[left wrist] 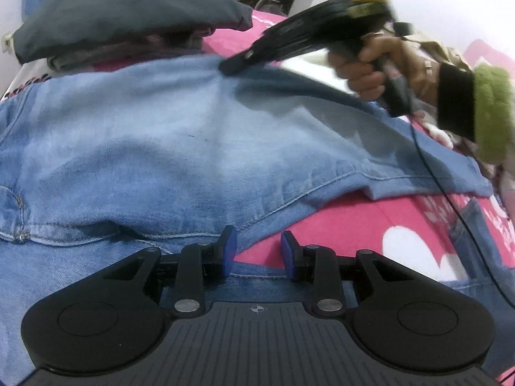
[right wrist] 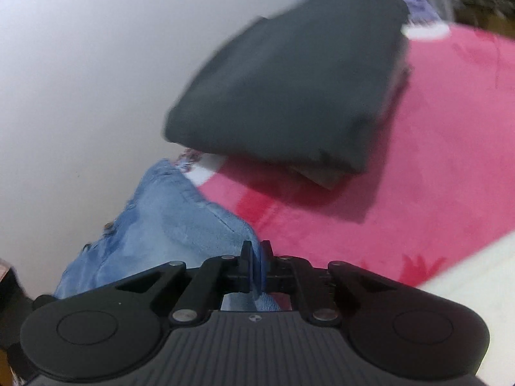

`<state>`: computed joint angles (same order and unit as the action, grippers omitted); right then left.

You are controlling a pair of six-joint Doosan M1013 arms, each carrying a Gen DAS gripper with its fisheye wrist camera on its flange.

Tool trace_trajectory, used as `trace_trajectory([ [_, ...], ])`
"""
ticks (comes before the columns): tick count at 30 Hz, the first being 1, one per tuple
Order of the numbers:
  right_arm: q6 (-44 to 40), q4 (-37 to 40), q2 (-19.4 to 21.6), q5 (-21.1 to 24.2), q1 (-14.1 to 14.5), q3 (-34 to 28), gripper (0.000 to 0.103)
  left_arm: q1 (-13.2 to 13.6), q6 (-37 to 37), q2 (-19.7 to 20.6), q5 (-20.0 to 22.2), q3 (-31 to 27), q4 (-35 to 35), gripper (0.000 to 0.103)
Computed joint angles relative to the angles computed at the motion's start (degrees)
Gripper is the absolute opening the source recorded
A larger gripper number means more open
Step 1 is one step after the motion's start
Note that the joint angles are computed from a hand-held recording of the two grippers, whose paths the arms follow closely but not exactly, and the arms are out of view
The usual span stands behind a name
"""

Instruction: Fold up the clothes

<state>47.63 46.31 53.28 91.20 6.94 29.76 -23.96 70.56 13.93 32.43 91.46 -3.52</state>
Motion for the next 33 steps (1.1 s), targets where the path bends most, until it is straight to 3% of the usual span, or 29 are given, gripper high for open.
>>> trace_trajectory([
  [5, 3.32, 2.03, 0.5, -2.26, -0.21, 1.72, 0.009, 0.41, 3.05, 0.07, -0.06, 0.06, -2.01, 0.03],
  [8, 10.92, 5.8, 1.77, -1.26, -1.24, 0.37, 0.015, 0.35, 3.39, 0.11, -0.04, 0.05, -1.83, 0.03],
  [9, 11.76, 6.95, 0.8, -3.79, -1.73, 2.15, 0.017, 0.31, 3.33, 0.11, 0.02, 0.03, -1.59, 0.03],
  [11, 13.66, 9.64, -0.95, -8.6, -2.78, 5.32, 0.031, 0.25, 3.17, 0.12, 0.1, 0.01, -1.26, 0.03],
  [13, 16.21, 13.69, -2.22, -12.01, -4.43, 7.32, 0.031, 0.22, 3.09, 0.12, 0.21, -0.03, -1.09, 0.03],
  [16, 9.56, 11.62, -5.02, -12.24, -6.11, 9.26, 0.035, 0.42, 3.28, -0.01, 0.01, 0.11, -2.05, 0.03],
  [19, 0.84, 3.56, -8.29, -9.97, -7.21, 11.61, 0.04, 0.9, 3.99, -0.27, -0.43, 0.31, -4.56, 0.03],
  [24, -8.56, -5.66, -12.82, -8.41, -8.57, 18.16, 0.039, 0.79, 4.14, -0.21, 0.42, 0.01, -3.91, 0.03],
  [25, -10.36, -8.55, -13.82, -10.5, -8.41, 20.01, 0.039, 0.64, 4.09, -0.14, 0.73, -0.17, -3.18, 0.03],
  [28, -10.83, -18.73, -16.75, -22.49, -7.53, 26.16, 0.038, 0.55, 4.24, -0.12, 1.13, -0.31, -2.5, 0.03],
  [29, -7.24, -17.6, -17.28, -25.67, -8.02, 27.16, 0.038, 0.55, 4.24, -0.13, 1.22, -0.31, -2.42, 0.03],
  [31, 1.92, -19.47, -19.66, -37.05, -8.36, 30.62, 0.034, 0.59, 3.99, -0.22, 1.23, -0.22, -2.52, 0.03],
  [33, 6.87, -17.97, -21.46, -42.28, -9.75, 32.59, 0.034, 0.49, 3.39, -0.26, 1.45, -0.27, -2.04, 0.03],
])
